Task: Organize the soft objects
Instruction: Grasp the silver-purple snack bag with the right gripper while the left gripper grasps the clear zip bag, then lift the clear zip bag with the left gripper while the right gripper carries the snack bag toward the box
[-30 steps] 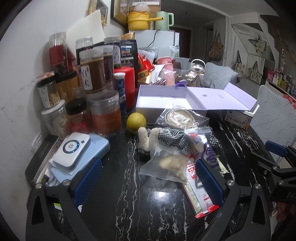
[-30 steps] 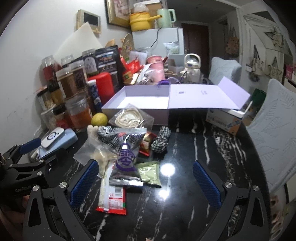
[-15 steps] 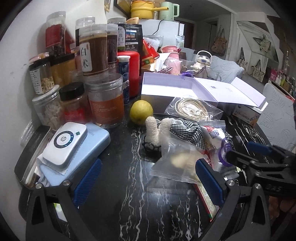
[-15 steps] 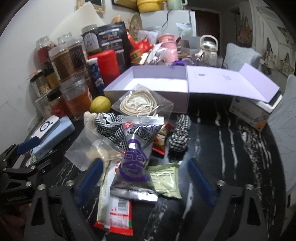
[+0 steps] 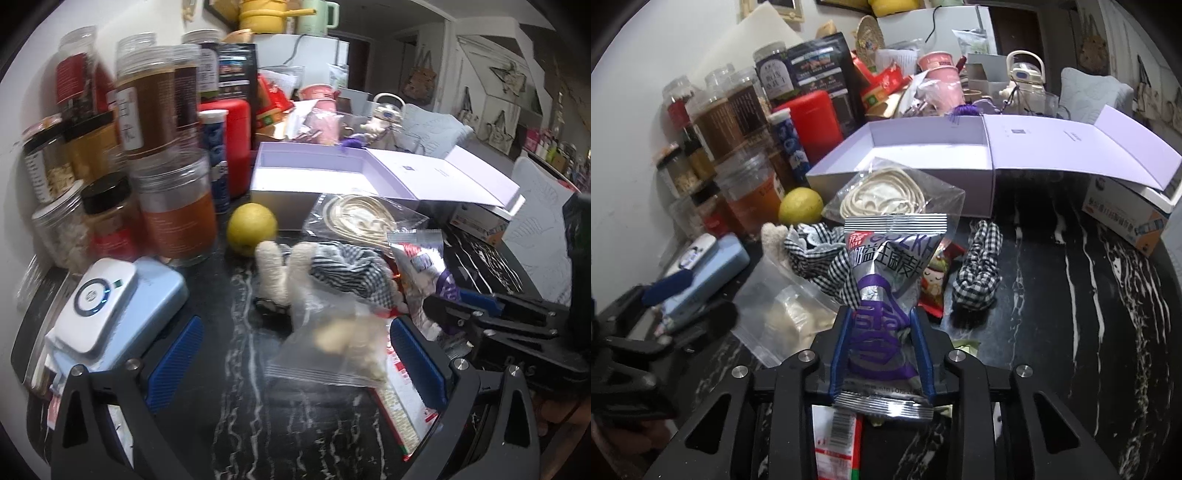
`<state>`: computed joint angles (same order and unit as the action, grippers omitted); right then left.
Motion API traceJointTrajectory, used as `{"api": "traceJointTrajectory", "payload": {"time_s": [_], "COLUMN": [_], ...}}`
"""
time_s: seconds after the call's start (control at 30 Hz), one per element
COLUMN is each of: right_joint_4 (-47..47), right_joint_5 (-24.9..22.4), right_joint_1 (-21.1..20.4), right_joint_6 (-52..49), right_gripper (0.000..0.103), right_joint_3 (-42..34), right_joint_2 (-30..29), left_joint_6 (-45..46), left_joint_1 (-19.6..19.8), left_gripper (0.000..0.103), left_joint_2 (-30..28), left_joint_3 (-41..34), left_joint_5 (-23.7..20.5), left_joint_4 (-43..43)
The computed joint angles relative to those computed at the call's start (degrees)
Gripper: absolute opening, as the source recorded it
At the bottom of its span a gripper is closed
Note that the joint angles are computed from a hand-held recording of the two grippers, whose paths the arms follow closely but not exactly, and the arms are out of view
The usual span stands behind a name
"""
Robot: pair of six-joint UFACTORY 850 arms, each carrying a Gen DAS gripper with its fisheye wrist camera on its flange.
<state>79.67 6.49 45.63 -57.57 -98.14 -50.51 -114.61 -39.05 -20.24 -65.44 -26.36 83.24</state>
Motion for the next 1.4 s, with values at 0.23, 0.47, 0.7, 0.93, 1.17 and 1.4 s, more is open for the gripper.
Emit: {"api": "traceJointTrajectory", "payload": {"time_s": [0.23, 0.47, 0.7, 0.93, 1.17, 1.4], "right_joint_4": [-16.0, -22.3, -30.2, -32.7, -34.2, -48.9], "right_joint_5": [2.5, 3.7, 2.3, 2.2, 2.6, 2.6], "right_joint_1": [-0.6, -1.6, -2.4, -2.5, -2.2, -1.9], "right_joint_6": [16.0, 24.0, 33.1, 36.0, 36.8, 50.5], "right_gripper": [0.032, 0.032, 0.032, 0.032, 0.032, 0.032], "right_joint_3": [6.3, 10.2, 10.8, 10.9, 11.4, 13.1], "right_joint_2": [4.3, 6.5, 6.3, 6.2, 6.6, 7.8], "left_joint_6": [8.3, 20.3, 24.7, 16.5, 12.8, 7.4], "left_joint_1": [0.0, 0.3, 1.2, 0.4, -0.4, -1.5], "left_gripper": [0.103, 0.103, 0.088, 0.071, 0.069, 0.069], "left_joint_2": [-3.7, -8.1, -8.7, -7.1, -4.2, -0.2], "left_joint_3": [-3.8, -8.1, -8.3, -5.9, -3.3, -0.8], "left_joint_5": [2.7, 1.3, 2.8, 1.3, 2.1, 2.0], "left_joint_4": [-5.8, -14.8, -19.7, -13.0, -10.1, -4.7]}}
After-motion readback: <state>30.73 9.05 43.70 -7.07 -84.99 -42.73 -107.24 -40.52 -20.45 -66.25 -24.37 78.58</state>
